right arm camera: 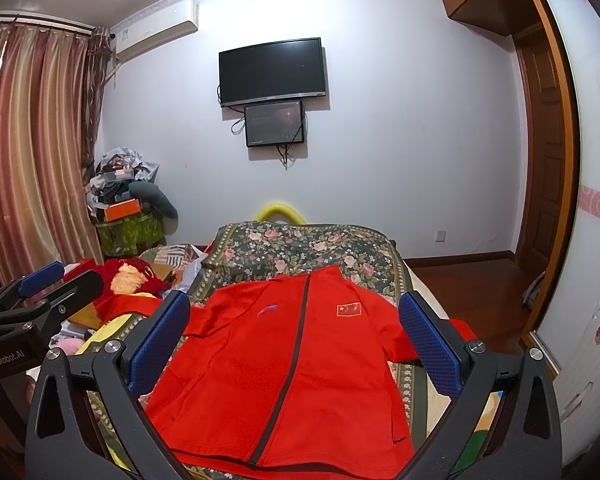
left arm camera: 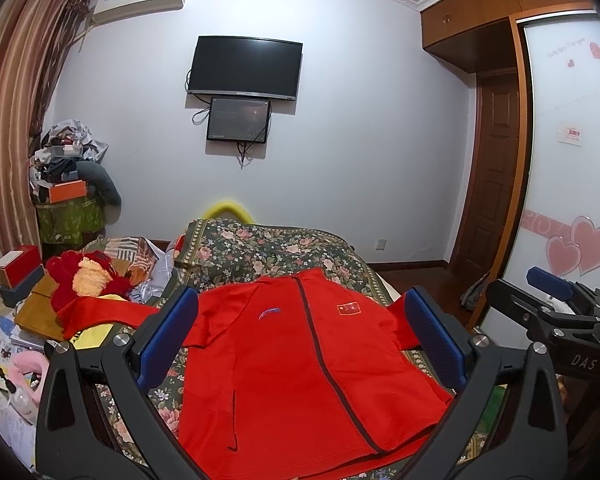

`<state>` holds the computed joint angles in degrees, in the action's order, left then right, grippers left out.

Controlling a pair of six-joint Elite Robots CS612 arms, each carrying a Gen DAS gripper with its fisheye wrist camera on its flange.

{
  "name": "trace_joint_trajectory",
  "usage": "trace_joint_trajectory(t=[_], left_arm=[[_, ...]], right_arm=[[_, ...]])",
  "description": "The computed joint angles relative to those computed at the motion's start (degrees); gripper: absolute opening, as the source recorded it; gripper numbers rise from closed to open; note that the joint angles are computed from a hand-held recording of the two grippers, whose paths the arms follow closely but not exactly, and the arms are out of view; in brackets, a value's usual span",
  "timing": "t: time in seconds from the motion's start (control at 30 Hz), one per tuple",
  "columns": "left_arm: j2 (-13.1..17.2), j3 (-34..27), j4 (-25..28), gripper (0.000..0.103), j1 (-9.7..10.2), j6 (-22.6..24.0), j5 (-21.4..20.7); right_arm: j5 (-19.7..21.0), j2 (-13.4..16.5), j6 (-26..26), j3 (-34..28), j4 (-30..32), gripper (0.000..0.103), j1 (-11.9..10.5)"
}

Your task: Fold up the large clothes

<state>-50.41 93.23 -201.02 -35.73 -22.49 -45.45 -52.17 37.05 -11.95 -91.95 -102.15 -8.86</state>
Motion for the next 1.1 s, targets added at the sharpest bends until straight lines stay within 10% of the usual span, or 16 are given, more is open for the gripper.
trace_joint_trajectory(t=[0.53,1.1], left_arm=[[1.44,-1.14,5.18,0.103,3.72,-5.12,-2.29],[5.11,-2.92,15.36,0.103,13.80,-19.19,-3.26]], right_arm=[[-6.68,-1.12,-2.89,3.25,3.56,0.103,2.45],[-21.25,-7.79,-2.49,17.44,8.47,0.103,7.52]])
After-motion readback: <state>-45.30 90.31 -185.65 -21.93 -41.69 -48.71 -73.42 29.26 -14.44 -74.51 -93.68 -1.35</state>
